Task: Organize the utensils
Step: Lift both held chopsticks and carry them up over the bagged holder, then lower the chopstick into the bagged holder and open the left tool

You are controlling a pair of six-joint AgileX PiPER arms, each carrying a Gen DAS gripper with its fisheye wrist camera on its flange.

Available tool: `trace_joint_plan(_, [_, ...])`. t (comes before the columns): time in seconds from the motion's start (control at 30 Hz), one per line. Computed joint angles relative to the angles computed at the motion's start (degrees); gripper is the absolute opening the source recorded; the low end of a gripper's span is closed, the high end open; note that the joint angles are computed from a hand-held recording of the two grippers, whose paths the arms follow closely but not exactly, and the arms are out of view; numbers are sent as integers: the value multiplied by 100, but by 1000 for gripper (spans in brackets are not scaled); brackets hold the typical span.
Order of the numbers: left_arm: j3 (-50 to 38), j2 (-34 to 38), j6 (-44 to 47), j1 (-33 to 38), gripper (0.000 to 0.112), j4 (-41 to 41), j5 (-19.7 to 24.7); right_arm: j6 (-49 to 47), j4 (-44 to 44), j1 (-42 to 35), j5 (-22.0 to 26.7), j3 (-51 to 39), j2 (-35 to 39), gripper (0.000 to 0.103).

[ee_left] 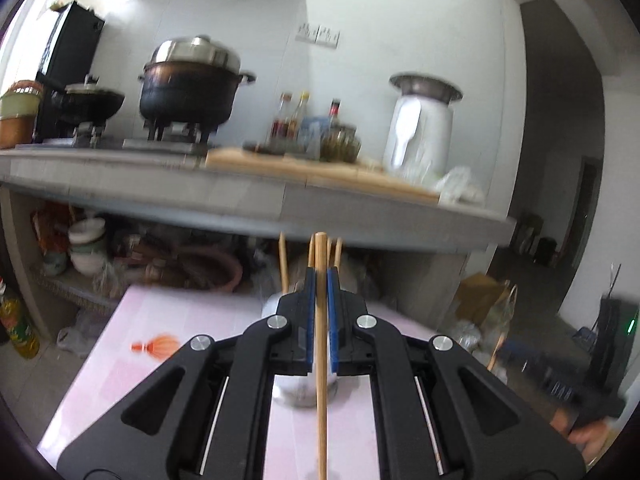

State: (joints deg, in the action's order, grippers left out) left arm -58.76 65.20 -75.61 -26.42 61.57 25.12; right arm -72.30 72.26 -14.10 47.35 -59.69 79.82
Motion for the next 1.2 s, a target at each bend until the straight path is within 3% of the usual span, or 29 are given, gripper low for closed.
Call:
trace_joint_plan(0.13, [-776,188,1209,335,5,-1126,-336,-69,106,-102,103,24,-42,7])
trace_joint_plan(0.33, [-2002,816,1910,404,5,-1450,-395,-89,170,-223,247,8,-40,7])
trace_joint_plan(0.43, [-2676,1317,2666,641,5,-2336,-520,-93,159,-230,234,26,-48,7])
trace_joint_plan(0.8, [-3816,2676,2405,871,5,-1788,-542,-21,49,-160,211,-55,78,7])
trace_joint_plan(1.2, [-3656,3251,1808,1123,5,-1179,-770,56,-32,-129,219,-135,181,7])
